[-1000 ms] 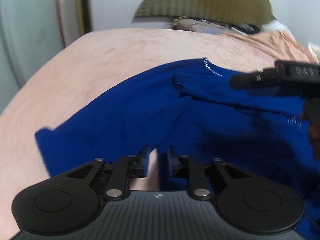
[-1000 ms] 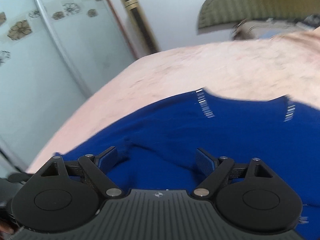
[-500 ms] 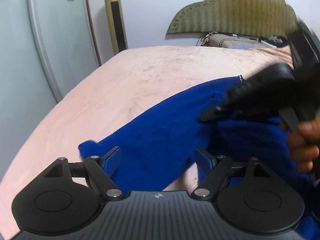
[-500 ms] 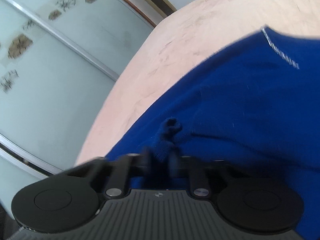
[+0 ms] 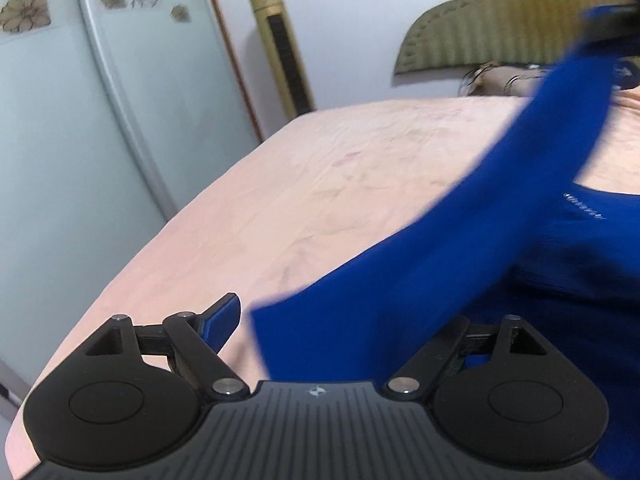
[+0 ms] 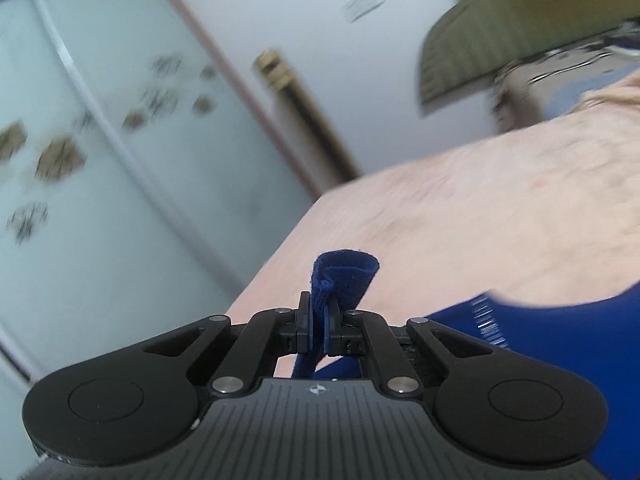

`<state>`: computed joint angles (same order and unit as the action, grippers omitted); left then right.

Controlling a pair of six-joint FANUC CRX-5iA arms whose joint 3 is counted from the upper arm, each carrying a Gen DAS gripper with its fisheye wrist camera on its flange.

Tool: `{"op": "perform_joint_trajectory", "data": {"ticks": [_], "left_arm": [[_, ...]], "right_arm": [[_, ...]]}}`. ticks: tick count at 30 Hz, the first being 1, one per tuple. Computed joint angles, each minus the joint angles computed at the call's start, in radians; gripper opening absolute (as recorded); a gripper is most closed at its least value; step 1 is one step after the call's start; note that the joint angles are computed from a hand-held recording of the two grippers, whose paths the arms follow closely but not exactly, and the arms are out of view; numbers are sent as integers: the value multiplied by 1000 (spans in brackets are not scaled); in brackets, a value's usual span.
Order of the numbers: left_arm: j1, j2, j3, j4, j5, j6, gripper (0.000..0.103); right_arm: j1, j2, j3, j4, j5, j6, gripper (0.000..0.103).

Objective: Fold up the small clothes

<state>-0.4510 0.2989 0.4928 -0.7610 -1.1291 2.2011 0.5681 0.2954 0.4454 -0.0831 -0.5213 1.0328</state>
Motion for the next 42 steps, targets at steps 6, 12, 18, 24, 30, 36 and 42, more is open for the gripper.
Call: {"op": "perform_joint_trajectory", "data": {"ticks": [6, 12, 18, 24, 30, 36, 42], "left_arm": [[32, -3, -6, 86, 31, -33, 83], [33, 23, 30, 126, 38, -60, 83], [51, 22, 13, 197, 99, -116, 83], [95, -2, -43, 350, 137, -261, 83], [82, -51, -74, 356, 154, -286, 86], [69, -38, -44, 350, 125, -278, 89], [48, -6, 2, 305, 72, -243, 89]], "right_arm": [[-59, -75, -224, 299, 140, -349, 8], [-124, -161, -477, 603, 236, -704, 8], [-180, -230, -657, 847, 269, -946, 8], [-181, -259, -692, 741, 215, -874, 8], [-179, -262, -717, 742, 205, -888, 8], [-178, -261, -732, 837, 182, -951, 8], [-193, -285, -787, 1056, 173, -1106, 8]]}}
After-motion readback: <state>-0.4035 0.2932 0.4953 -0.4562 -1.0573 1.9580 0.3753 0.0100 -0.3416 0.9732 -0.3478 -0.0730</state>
